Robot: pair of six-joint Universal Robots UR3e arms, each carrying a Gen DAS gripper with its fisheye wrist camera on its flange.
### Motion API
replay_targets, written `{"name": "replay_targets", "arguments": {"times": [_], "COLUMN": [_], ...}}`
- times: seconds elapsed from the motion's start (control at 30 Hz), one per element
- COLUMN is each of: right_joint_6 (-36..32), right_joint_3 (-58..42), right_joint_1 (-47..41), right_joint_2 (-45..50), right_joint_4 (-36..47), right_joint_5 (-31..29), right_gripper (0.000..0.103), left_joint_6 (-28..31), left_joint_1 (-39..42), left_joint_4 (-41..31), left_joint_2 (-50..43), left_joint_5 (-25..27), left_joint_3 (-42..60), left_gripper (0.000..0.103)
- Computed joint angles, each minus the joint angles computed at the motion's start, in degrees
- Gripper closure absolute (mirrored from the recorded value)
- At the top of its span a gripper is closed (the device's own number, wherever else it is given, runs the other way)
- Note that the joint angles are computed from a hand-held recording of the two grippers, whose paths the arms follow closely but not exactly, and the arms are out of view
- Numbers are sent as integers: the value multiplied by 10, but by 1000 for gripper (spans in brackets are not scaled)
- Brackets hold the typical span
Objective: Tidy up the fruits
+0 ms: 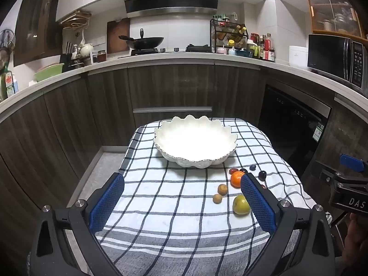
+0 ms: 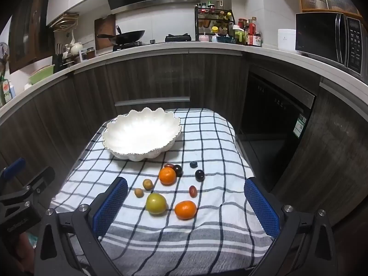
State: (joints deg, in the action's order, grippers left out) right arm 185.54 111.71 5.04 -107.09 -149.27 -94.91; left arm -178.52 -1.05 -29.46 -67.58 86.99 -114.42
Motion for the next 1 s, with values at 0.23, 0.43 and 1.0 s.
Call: {"name": "replay_targets", "arguments": {"times": [0.23, 0.43, 1.0], "right_joint_6": [2, 0, 5], "right_joint_3": [3, 14, 3], "right_joint_1": [-5, -7, -2], "right_joint_2": [-3, 4, 3], "right_joint_4": [0, -15, -4], "right_joint_5": [8, 11, 8], "right_gripper": [0, 0, 0], "left_joint_6": [-17, -10, 2], "left_joint_1": [-48, -39, -7], "left_joint_4": [14, 19, 21], "left_joint_2": [-27, -20, -9], "left_joint_5": [46, 37, 5], "left_joint_3": [13, 2, -13], "left_gripper": [0, 0, 0]}}
